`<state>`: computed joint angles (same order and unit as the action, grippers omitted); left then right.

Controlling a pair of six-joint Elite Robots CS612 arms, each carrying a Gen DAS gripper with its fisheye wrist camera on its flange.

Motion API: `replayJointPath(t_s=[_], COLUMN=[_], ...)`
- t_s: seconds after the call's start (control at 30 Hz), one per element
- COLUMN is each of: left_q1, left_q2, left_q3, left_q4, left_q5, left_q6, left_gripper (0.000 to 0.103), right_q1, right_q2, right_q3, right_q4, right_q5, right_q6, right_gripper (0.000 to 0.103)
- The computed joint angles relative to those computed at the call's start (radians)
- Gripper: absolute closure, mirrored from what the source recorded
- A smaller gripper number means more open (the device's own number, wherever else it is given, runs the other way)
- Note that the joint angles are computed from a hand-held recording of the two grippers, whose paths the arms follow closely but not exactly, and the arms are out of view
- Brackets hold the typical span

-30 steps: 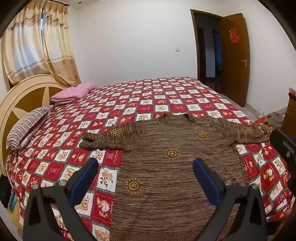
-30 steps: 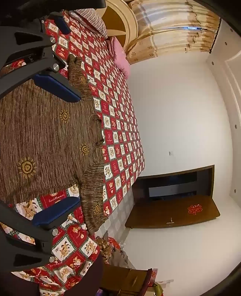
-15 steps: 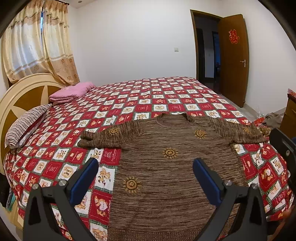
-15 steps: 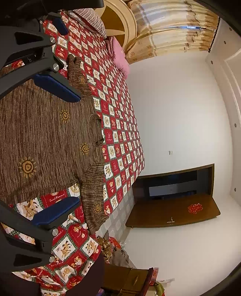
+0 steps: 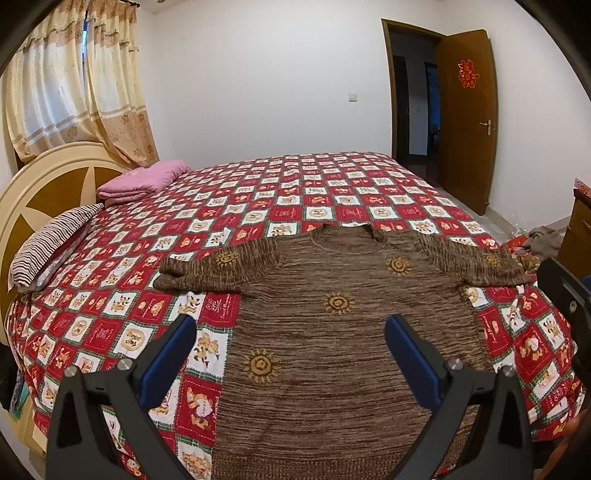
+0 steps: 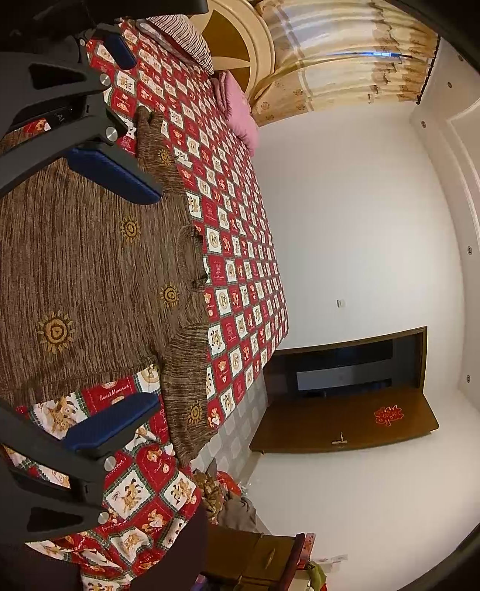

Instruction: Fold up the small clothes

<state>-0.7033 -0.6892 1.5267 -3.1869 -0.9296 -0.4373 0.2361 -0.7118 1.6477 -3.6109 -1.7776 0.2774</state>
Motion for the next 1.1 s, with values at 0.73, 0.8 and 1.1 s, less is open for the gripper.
replayJointPath(t_s=[0.73, 0.8, 1.1], left_q1=[0.0, 0.0, 0.001], left_q2=[-0.002, -0.002, 0.001], left_q3=[0.004, 0.005, 0.001], left_q4=[0.0, -0.001, 0.008], left_q5=[-0.004, -0.003, -0.007], left_q6=[-0.004, -0.002, -0.008], left_gripper=[0.0, 0.0, 0.0], right_q1=[0.004, 0.004, 0.004], right_q2=[0.001, 0.001, 0.003], right_q3=[-0.005, -0.005, -0.006], right_q4=[0.019, 0.018, 0.024], right_q5=[0.0, 0.0, 0.001], right_q6=[-0.002, -0.001, 0.003], right_gripper=[0.001, 0.001, 0.001])
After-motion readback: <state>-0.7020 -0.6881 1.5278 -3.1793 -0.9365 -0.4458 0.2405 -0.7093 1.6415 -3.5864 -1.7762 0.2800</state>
